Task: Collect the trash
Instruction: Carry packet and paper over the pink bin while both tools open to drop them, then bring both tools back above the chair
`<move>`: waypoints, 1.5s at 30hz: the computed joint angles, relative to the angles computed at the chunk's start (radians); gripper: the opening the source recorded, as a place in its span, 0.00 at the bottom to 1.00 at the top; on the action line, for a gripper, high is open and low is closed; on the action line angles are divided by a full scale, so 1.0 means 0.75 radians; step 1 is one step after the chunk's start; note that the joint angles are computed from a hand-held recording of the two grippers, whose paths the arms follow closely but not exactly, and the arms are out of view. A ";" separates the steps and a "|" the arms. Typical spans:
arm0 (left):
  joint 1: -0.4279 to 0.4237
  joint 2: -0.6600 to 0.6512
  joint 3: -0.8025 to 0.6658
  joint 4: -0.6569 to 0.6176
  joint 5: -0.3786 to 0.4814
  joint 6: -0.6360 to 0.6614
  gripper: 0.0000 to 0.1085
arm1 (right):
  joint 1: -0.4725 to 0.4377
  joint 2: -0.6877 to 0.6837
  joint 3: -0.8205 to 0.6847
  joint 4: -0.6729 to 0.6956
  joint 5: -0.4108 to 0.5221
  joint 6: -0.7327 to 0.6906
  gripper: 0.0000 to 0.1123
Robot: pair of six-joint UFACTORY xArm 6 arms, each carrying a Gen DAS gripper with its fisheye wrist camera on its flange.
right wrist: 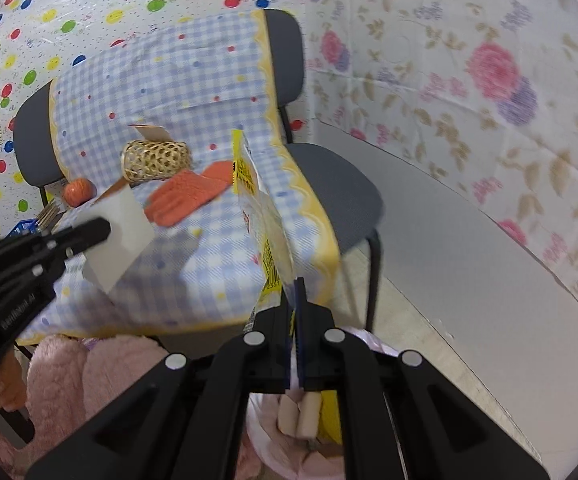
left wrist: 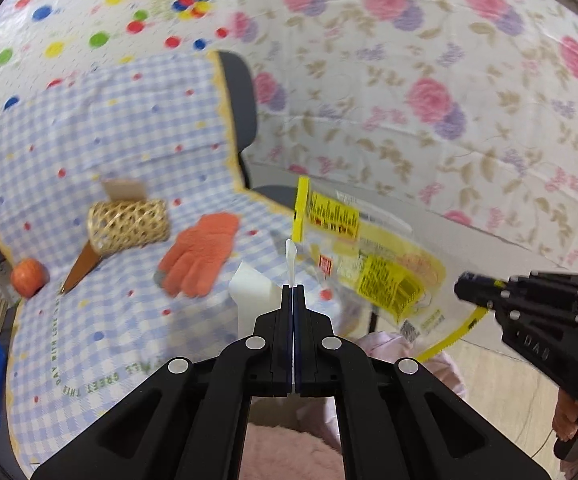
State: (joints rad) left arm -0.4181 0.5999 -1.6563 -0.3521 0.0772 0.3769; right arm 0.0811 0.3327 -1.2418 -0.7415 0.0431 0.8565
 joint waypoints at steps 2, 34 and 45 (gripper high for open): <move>-0.025 -0.021 0.010 -0.090 -0.020 0.092 0.00 | -0.034 -0.071 0.063 -0.242 0.006 0.230 0.02; -0.156 0.452 -0.495 -0.044 0.454 0.064 0.08 | -0.091 0.033 0.265 0.276 0.051 -0.177 0.03; -0.098 0.398 -0.428 -0.039 0.417 -0.045 0.52 | -0.135 0.048 0.268 0.282 0.010 -0.152 0.42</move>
State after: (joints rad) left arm -0.4918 0.8984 -1.9772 -0.3816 0.3902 0.3434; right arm -0.0198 0.3691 -1.0406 -0.5299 0.0509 0.7424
